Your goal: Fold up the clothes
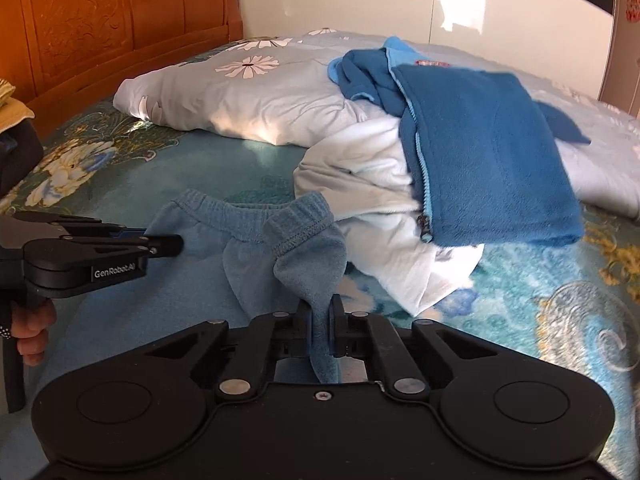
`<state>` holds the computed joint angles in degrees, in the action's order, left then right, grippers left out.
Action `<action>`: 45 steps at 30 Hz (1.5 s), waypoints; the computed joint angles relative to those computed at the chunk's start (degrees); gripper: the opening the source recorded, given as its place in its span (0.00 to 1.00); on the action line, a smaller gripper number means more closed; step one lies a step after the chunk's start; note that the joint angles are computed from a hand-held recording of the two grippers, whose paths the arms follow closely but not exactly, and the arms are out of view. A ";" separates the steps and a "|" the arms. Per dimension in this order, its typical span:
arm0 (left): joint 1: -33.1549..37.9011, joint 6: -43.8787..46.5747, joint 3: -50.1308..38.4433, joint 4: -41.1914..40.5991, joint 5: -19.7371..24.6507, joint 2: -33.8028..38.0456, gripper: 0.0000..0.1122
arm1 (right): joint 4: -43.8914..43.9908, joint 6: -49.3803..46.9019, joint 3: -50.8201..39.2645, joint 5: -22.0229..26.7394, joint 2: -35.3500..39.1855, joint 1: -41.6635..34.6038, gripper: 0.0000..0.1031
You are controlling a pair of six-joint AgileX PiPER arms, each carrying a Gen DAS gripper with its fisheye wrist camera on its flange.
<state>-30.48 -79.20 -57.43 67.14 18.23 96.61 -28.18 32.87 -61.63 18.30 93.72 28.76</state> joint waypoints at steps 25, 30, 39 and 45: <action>-1.74 17.64 -19.11 -1.18 15.79 16.09 0.04 | -2.07 -1.12 -21.47 9.03 16.38 -5.16 0.06; -1.57 19.97 -17.52 -4.24 15.10 13.64 0.07 | -0.48 -1.75 -17.66 5.74 13.74 -6.02 0.15; -3.43 18.00 -11.28 -9.24 16.94 2.46 0.44 | 7.47 -6.89 -7.25 3.73 1.36 -6.77 0.38; -9.74 10.00 -0.38 -9.42 20.42 -12.16 0.48 | 5.44 -4.45 3.41 4.78 -12.01 -4.22 0.40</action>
